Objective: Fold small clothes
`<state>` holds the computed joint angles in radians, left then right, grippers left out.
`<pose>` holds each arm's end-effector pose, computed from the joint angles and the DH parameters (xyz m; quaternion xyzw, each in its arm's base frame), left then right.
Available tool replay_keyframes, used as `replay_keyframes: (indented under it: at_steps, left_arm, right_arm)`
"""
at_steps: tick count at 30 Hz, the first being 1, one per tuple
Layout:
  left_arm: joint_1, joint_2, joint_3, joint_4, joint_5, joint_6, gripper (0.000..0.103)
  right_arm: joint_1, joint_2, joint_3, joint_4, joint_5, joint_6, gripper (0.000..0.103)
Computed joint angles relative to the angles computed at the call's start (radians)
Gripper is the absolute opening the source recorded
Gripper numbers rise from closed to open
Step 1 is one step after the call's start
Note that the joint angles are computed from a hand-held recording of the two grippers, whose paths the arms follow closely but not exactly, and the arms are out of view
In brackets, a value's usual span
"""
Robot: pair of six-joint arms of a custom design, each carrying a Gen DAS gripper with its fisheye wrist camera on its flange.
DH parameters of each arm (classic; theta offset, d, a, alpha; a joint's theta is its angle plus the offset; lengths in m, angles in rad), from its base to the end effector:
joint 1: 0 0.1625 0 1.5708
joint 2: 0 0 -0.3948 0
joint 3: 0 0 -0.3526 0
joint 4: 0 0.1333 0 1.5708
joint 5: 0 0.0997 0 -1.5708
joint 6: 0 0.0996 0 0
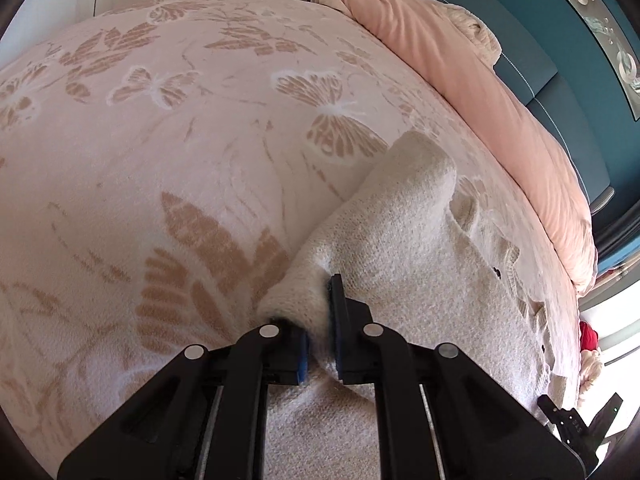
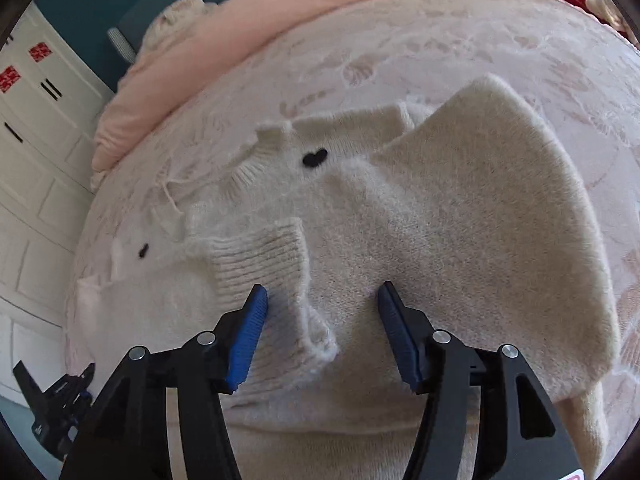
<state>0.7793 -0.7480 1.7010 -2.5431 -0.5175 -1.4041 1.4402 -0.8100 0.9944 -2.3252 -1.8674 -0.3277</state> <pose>-0.2683 -0.5741 0.0963 -0.2653 0.8228 -0.4512 0.2215 0.0051 -0.7613 0.3574 0.0520 -0.9486 0.2386 0.2013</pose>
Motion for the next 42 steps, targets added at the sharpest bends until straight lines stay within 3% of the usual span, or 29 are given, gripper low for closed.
replay_keyframes:
  at_steps: [1,2,5,6,8,10,14,15,16,17,18,21,23,25,27,29,32,38,39,40,41,42]
  left_arm:
    - [0.001,0.000,-0.002,0.003,-0.002,-0.003,0.010]
    - [0.002,-0.001,-0.003,0.001,-0.005,-0.003,0.010]
    - [0.008,0.000,-0.009,-0.002,-0.010,0.018,0.010]
    - [0.010,0.002,-0.012,0.003,-0.010,0.021,0.010]
    - [0.009,0.006,-0.026,0.040,-0.004,0.014,0.010]
    - [0.010,0.003,-0.045,0.100,-0.014,-0.001,0.011]
    - [-0.005,-0.057,-0.006,0.075,-0.096,0.056,0.019]
    - [-0.022,-0.086,0.028,0.064,-0.114,0.052,0.030]
    - [-0.048,-0.121,0.069,0.094,-0.115,0.010,0.042]
    - [-0.083,-0.158,0.106,0.166,-0.103,-0.063,0.065]
    - [-0.122,-0.195,0.157,0.196,-0.097,-0.102,0.072]
    - [-0.241,-0.294,0.293,0.303,-0.173,-0.197,0.080]
    - [-0.326,-0.338,0.385,0.323,-0.247,-0.285,0.083]
    - [-0.399,-0.355,0.456,0.311,-0.314,-0.375,0.083]
    - [-0.467,-0.347,0.522,0.245,-0.326,-0.450,0.088]
    - [-0.511,-0.319,0.521,0.268,-0.304,-0.507,0.093]
    - [-0.507,-0.274,0.499,0.227,-0.298,-0.504,0.098]
    - [-0.454,-0.238,0.494,0.055,-0.297,-0.470,0.096]
    - [-0.449,-0.238,0.493,0.042,-0.293,-0.473,0.086]
    - [-0.444,-0.242,0.492,0.034,-0.296,-0.471,0.077]
    - [-0.433,-0.243,0.496,-0.012,-0.310,-0.438,0.054]
    - [-0.423,-0.246,0.503,-0.058,-0.332,-0.414,0.025]
  right_arm:
    - [0.009,0.000,0.000,-0.009,0.015,-0.032,0.017]
    - [0.011,-0.002,-0.003,0.004,0.069,-0.066,0.005]
    - [0.026,-0.053,0.080,-0.159,0.152,-0.130,0.004]
    - [0.025,-0.050,0.074,-0.182,0.134,-0.125,0.004]
    - [0.009,0.024,-0.019,-0.103,0.001,-0.094,0.002]
    - [-0.004,0.024,-0.027,-0.049,-0.020,-0.082,0.001]
    - [-0.027,-0.174,0.179,-0.094,0.135,-0.024,0.017]
    - [-0.040,-0.247,0.261,-0.121,0.161,-0.039,0.022]
    - [-0.051,-0.322,0.335,-0.130,0.158,-0.051,0.038]
    - [-0.067,-0.395,0.406,-0.137,0.146,-0.082,0.052]
    - [-0.093,-0.477,0.490,-0.162,0.139,-0.123,0.056]
    - [-0.186,-0.697,0.684,-0.153,0.076,-0.214,0.065]
    - [-0.273,-0.828,0.785,-0.110,0.074,-0.262,0.068]
    - [-0.364,-0.926,0.843,-0.033,0.119,-0.268,0.071]
    - [-0.442,-0.988,0.891,0.015,0.173,-0.271,0.072]
    - [-0.478,-1.015,0.934,0.020,0.214,-0.255,0.072]
    - [-0.473,-1.006,0.970,-0.031,0.254,-0.249,0.082]
    - [-0.419,-0.928,0.953,-0.071,0.321,-0.152,0.082]
    - [-0.414,-0.919,0.948,-0.066,0.331,-0.137,0.081]
    - [-0.408,-0.911,0.946,-0.069,0.335,-0.121,0.068]
    - [-0.401,-0.902,0.933,-0.053,0.332,-0.107,0.040]
    - [-0.399,-0.895,0.917,-0.020,0.338,-0.100,0.021]
